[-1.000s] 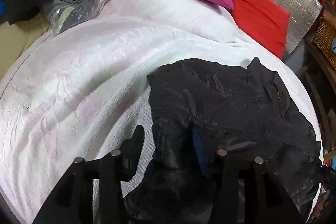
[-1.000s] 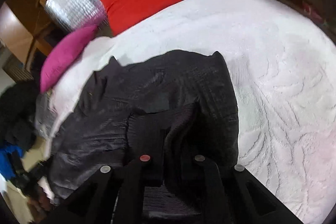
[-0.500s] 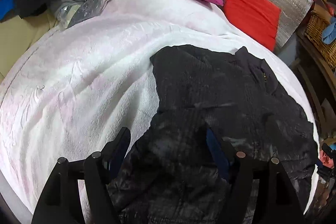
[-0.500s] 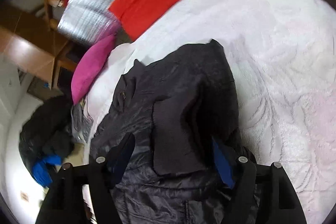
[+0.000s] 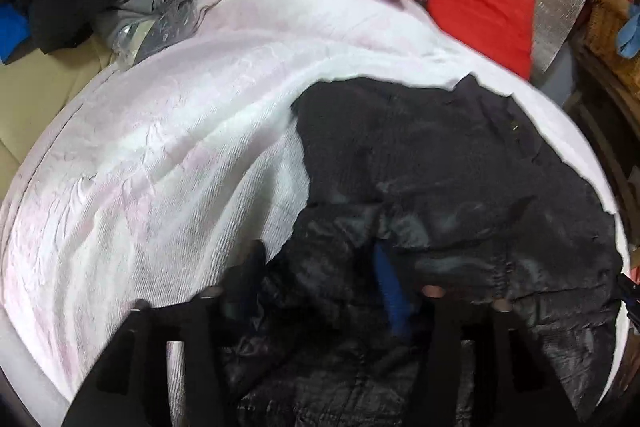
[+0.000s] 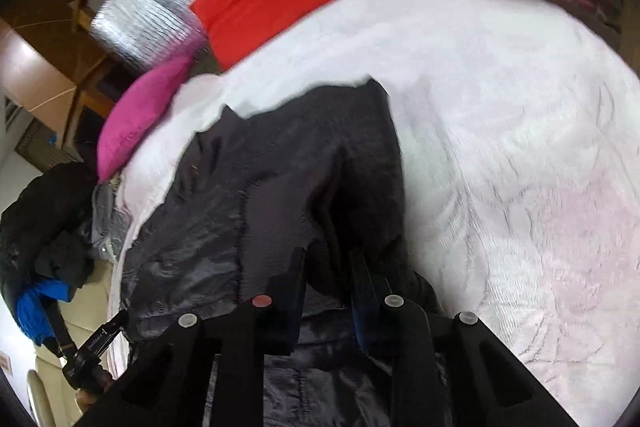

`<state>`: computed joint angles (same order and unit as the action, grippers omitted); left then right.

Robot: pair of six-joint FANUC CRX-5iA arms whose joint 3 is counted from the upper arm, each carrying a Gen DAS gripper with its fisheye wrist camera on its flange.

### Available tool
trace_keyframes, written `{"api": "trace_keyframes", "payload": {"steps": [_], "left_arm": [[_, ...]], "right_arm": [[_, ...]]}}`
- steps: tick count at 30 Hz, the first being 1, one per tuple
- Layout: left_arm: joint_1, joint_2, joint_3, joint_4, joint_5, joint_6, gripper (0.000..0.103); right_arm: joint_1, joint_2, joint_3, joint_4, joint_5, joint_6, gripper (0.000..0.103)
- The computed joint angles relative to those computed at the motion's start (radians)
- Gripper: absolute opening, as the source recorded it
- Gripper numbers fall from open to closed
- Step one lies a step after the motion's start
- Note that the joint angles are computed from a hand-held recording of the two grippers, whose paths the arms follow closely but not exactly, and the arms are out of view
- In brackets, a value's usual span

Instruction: Fold large clothes

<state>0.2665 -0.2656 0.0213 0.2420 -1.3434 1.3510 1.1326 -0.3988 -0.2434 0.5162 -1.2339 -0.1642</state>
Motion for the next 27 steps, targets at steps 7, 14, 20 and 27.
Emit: {"api": "trace_keyframes", "payload": {"steps": [7, 14, 20, 27], "left_arm": [[-0.008, -0.048, -0.007, -0.036, 0.017, -0.013, 0.073], [-0.038, -0.093, -0.013, -0.074, 0.071, -0.039, 0.074], [-0.061, -0.086, -0.002, -0.103, 0.080, -0.025, 0.074], [-0.090, -0.084, 0.005, -0.140, 0.086, -0.022, 0.074]], "right_arm": [[0.021, -0.004, 0.028, 0.012, -0.058, -0.033, 0.031], [0.090, 0.015, 0.025, 0.169, -0.131, -0.057, 0.079], [0.034, 0.043, 0.032, 0.117, -0.057, 0.000, 0.069], [0.005, 0.092, 0.068, 0.057, -0.065, 0.069, 0.029]]}}
